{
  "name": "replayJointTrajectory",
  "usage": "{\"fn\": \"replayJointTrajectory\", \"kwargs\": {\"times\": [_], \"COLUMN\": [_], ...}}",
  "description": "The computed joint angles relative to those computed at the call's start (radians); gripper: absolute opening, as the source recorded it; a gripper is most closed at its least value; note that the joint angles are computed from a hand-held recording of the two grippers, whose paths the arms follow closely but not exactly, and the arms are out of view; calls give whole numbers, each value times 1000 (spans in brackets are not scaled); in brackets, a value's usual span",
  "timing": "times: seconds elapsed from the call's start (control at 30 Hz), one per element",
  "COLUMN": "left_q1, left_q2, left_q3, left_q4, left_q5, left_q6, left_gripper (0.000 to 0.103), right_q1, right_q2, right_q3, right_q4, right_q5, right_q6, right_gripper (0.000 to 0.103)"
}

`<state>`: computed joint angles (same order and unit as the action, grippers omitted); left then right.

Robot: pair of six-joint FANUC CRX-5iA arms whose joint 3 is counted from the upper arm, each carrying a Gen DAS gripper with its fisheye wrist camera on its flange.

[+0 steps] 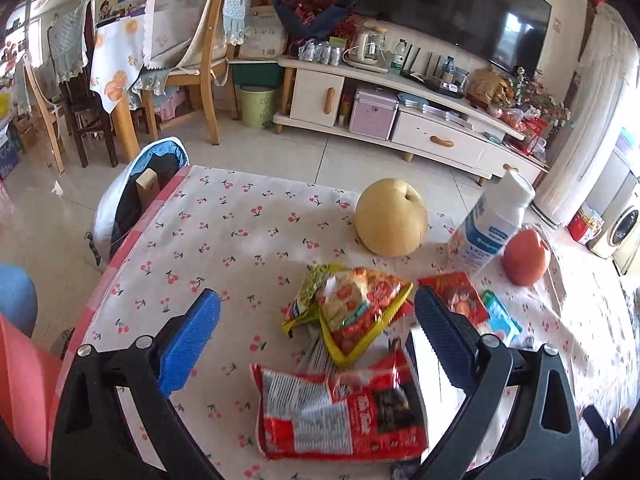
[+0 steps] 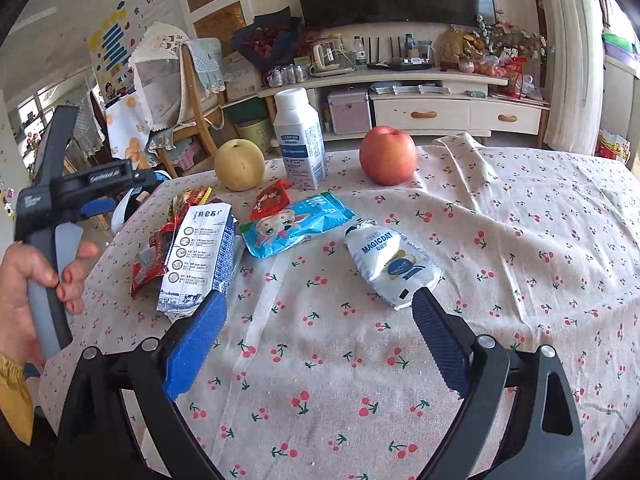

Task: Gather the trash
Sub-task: 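Grasp the red snack packet with left tool while right tool grasps the white yogurt pouch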

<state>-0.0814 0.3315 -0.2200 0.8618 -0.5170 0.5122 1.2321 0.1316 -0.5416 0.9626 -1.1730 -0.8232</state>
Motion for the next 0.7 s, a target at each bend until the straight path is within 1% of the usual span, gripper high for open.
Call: {"fn": "replayJointTrajectory", "kwargs": {"times": [0.03,0.07,0.2,0.23,0.3,0.37,0.43,0.5,0.53,0.6,0.63,0.7], "left_q1": [-5,-10,-30,-35,-50,-72,-93,-105,-111,-126,-129,-128], "left_q2": [24,48,165,187,230,279,308,319,323,313,292,255], "left_q3": [44,87,302,346,428,522,577,590,592,575,537,478], "left_q4": [-57,-111,-354,-408,-501,-609,-696,-725,-737,-774,-775,-766], "left_q5": [-4,-14,-104,-124,-173,-249,-296,-318,-332,-336,-308,-279], "left_q6": [73,142,447,499,583,660,696,685,676,647,623,581], "left_gripper": [94,89,73,72,63,58,52,45,44,44,44,43], "right_q1": [-2,-4,-17,-21,-26,-27,-29,-30,-31,-30,-29,-27], "right_q2": [-4,-5,-19,-23,-32,-33,-36,-41,-43,-43,-43,-45], "right_q3": [-4,-5,-23,-28,-40,-42,-45,-50,-53,-52,-51,-52], "right_q4": [-4,-10,-20,-20,-15,-20,-24,-24,-23,-27,-31,-34], "right_q5": [1,2,27,37,52,57,61,67,70,68,65,59], "right_q6": [7,17,28,26,21,28,30,25,22,25,27,24], "right_gripper": [93,93,93,93,93,93,93,93,93,93,93,93]}}
